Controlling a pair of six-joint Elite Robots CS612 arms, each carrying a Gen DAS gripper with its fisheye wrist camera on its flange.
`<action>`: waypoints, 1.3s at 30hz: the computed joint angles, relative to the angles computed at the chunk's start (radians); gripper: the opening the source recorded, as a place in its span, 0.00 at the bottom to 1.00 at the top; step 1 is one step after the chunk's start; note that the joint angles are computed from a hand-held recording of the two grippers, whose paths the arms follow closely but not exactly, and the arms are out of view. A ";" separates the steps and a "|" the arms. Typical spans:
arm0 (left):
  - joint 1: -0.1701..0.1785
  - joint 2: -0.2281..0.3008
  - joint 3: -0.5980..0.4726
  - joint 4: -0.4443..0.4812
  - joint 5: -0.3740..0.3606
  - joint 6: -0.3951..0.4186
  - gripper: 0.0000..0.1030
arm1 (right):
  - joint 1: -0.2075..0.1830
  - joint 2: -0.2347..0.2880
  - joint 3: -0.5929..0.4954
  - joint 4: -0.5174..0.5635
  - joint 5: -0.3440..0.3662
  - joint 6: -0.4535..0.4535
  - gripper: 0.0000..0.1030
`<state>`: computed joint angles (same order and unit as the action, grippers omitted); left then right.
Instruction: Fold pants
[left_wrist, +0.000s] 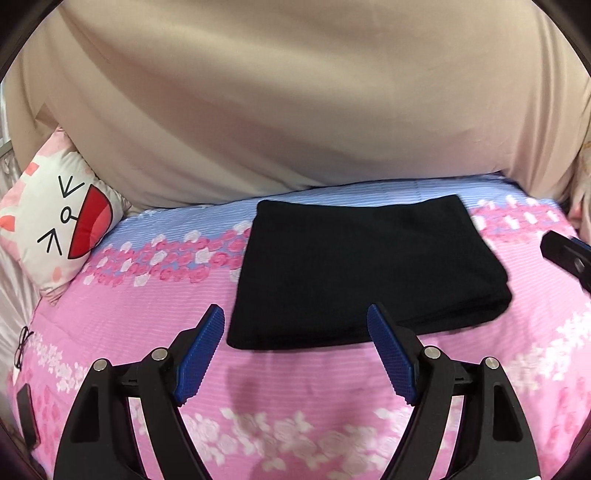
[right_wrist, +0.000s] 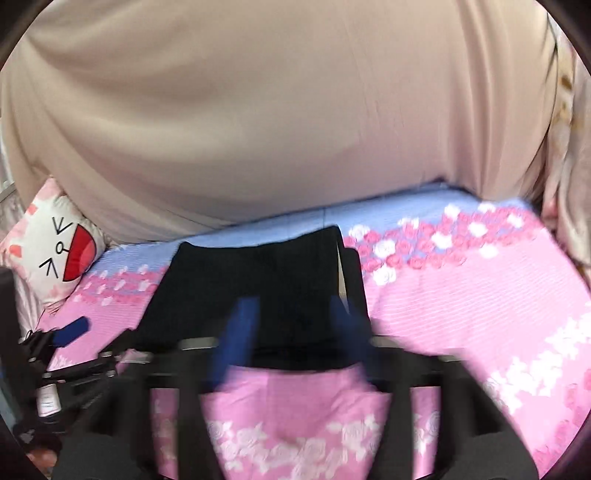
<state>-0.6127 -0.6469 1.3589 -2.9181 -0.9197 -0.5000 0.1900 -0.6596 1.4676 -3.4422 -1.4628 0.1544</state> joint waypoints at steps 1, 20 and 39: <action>-0.005 -0.005 0.006 -0.005 -0.001 -0.004 0.75 | 0.005 -0.014 0.028 -0.032 -0.013 -0.013 0.72; -0.052 -0.091 0.152 -0.015 -0.001 -0.077 0.81 | 0.047 -0.049 0.135 -0.136 -0.089 -0.039 0.81; -0.032 -0.088 0.148 -0.020 -0.049 -0.068 0.81 | 0.063 -0.034 0.106 -0.095 -0.111 -0.045 0.82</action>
